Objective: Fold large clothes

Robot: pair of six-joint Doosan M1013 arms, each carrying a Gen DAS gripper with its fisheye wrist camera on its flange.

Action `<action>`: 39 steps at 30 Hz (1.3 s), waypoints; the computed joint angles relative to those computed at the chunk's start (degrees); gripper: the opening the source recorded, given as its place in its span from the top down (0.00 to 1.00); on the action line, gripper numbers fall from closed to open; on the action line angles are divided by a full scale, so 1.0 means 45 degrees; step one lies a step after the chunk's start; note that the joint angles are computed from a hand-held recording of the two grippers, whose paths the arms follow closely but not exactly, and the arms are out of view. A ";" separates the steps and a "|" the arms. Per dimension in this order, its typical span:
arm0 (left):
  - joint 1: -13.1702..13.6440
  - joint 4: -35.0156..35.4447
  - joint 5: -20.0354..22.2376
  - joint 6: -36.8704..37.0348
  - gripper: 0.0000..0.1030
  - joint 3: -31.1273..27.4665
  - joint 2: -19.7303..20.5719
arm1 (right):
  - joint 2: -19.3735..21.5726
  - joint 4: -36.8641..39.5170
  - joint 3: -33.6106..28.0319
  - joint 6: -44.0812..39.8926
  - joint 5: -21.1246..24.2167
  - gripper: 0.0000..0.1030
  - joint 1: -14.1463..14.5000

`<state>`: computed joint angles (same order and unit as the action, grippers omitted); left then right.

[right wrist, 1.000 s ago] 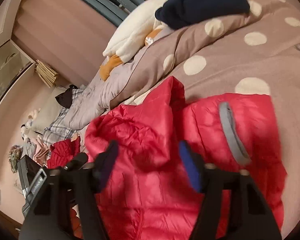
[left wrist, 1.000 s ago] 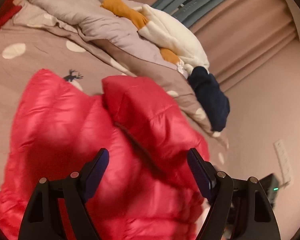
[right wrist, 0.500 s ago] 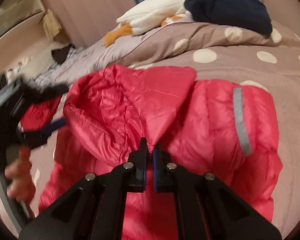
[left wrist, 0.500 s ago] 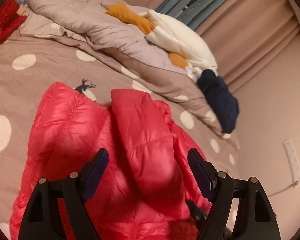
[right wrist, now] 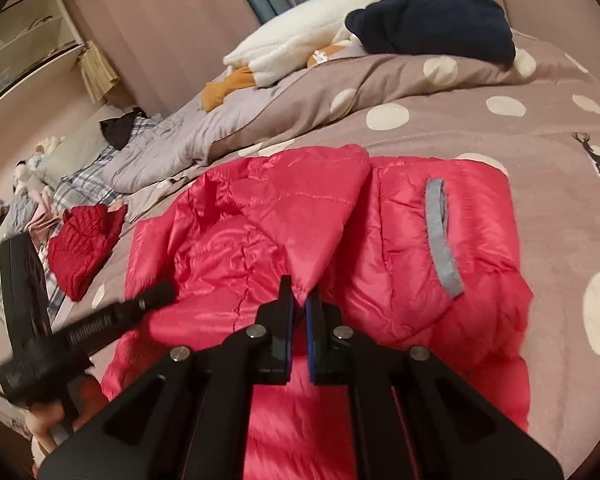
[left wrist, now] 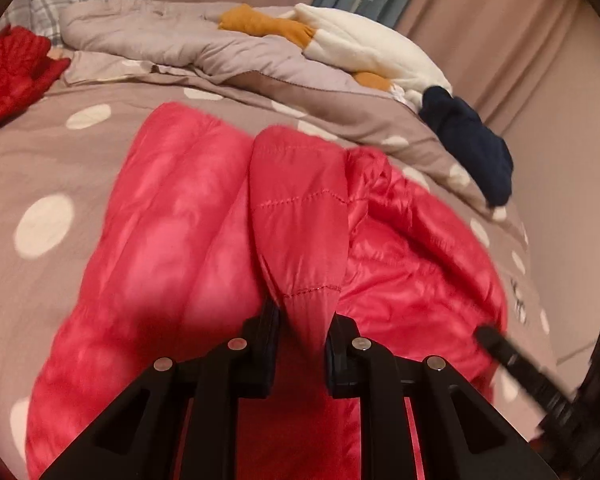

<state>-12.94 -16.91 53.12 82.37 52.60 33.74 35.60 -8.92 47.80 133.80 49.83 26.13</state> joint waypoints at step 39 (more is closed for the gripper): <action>-0.0361 0.1413 -0.2714 0.0218 0.75 0.1827 -0.0425 | -0.0121 -0.0935 0.1730 0.0960 -0.1322 0.84 -0.0016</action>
<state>-14.57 -10.55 40.90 83.35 60.82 31.83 35.05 -13.13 55.58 138.12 43.88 26.05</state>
